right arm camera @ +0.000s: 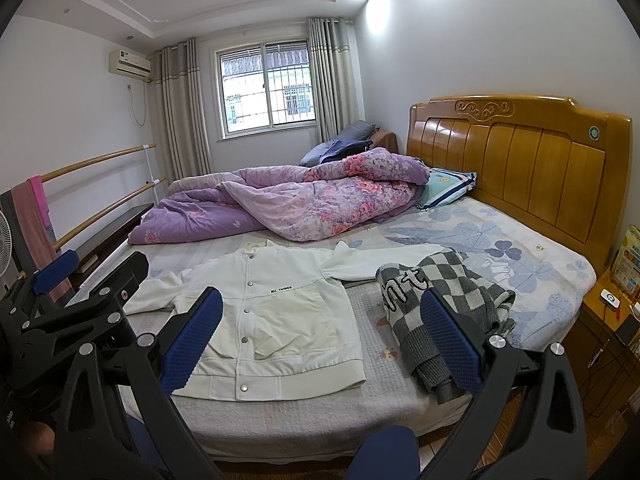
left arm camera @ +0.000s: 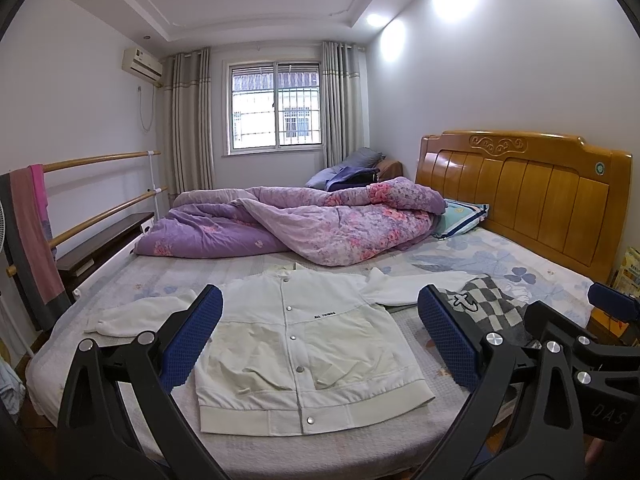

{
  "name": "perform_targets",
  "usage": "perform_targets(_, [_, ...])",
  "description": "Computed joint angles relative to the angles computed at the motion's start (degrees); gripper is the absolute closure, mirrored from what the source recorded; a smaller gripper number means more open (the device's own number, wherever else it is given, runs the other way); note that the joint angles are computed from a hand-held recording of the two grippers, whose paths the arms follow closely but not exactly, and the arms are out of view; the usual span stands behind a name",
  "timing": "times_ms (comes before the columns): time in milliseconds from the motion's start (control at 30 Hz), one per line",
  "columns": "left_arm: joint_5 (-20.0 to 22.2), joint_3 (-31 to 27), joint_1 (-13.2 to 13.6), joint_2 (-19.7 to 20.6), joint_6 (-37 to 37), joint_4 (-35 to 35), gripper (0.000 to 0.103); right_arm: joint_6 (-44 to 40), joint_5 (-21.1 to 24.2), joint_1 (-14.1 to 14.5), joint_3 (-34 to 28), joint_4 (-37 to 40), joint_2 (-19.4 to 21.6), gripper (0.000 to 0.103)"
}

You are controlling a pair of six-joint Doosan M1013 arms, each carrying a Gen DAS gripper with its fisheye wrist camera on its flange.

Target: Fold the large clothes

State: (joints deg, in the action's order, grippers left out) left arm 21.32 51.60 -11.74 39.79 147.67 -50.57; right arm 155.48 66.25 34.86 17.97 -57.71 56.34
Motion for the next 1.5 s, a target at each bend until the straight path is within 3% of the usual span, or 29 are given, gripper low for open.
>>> perform_targets(933, [0.0,-0.3,-0.2,0.1,-1.1,1.1,0.005,0.5,-0.1,-0.1,0.7,0.1,-0.4,0.008])
perform_targets(1500, [-0.4,0.5,-0.8,-0.3,-3.1,3.1,0.005,0.5,0.8,0.3,-2.2,1.1,1.3,0.008])
